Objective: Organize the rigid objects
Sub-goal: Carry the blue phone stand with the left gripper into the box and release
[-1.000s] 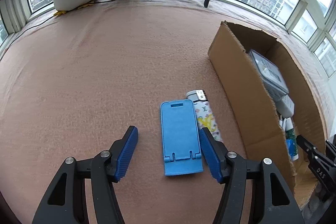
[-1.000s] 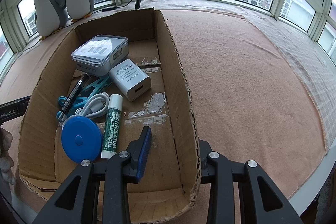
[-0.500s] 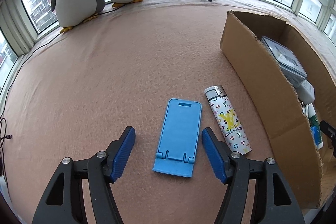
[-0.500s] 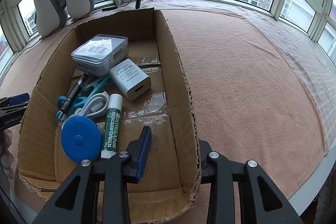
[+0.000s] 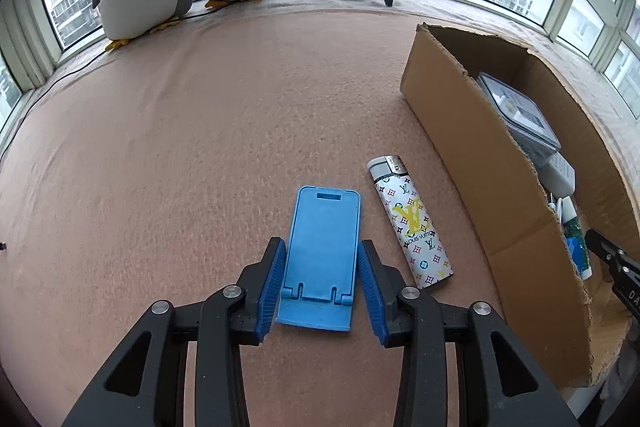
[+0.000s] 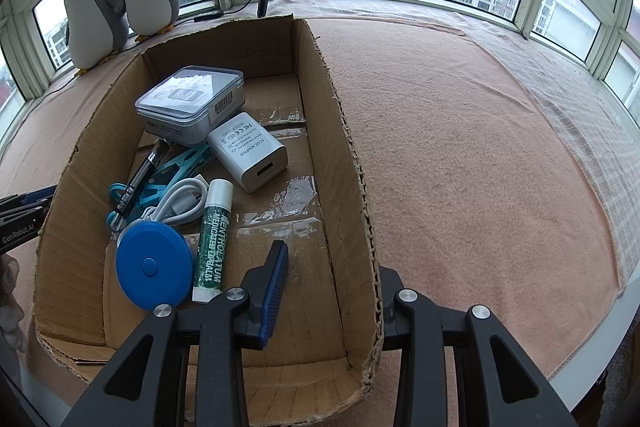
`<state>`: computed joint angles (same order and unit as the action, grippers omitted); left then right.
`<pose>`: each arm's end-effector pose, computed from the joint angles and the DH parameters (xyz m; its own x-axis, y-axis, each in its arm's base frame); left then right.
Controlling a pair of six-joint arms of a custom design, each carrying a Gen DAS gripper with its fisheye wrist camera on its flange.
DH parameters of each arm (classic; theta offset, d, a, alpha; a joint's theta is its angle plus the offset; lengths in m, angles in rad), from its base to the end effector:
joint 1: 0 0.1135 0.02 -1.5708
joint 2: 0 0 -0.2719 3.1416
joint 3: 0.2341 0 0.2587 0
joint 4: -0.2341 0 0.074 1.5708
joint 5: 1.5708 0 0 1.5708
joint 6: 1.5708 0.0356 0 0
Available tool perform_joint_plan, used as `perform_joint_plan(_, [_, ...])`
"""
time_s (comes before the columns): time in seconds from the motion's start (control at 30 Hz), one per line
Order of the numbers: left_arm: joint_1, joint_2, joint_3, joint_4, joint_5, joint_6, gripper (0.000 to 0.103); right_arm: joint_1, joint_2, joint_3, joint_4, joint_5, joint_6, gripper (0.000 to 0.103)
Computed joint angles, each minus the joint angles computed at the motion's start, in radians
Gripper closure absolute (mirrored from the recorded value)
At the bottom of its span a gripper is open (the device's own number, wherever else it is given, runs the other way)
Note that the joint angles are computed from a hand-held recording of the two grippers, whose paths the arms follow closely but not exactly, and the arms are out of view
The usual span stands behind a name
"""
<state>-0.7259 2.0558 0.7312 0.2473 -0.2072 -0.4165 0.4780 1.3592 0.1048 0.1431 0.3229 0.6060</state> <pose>0.2426 -0.2055 0.0288 -0.8357 0.2124 -0.5065 0.2610 0.9650 -0.0260 0.1348 0.0571 0.0623 -0.8314 0.1776 -0.5265 0.1975 0.9801 0.0188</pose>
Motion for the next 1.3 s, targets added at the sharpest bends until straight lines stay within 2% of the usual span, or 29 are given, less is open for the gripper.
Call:
perform_joint_plan(0.3, [0.009,-0.041,-0.058,0.039,0.013,-0.029,0.063,0.000,0.005,-0.005,0.010,0.002,-0.001,0.071])
perform_joint_plan(0.63, [-0.043,-0.211,-0.104,0.013,0.010,-0.037,0.063,0.006,0.016,-0.007,0.021,0.011,0.005,0.071])
perform_joint_plan(0.9, [-0.147,-0.270,-0.033,-0.050,0.025,-0.043,0.063,0.009,0.021,-0.005,0.026,0.015,0.007,0.070])
perform_joint_plan(1.3, [-0.260,-0.155,0.129,-0.105,0.039,-0.068,0.063,0.003,0.004,-0.003,0.015,0.012,-0.001,0.069])
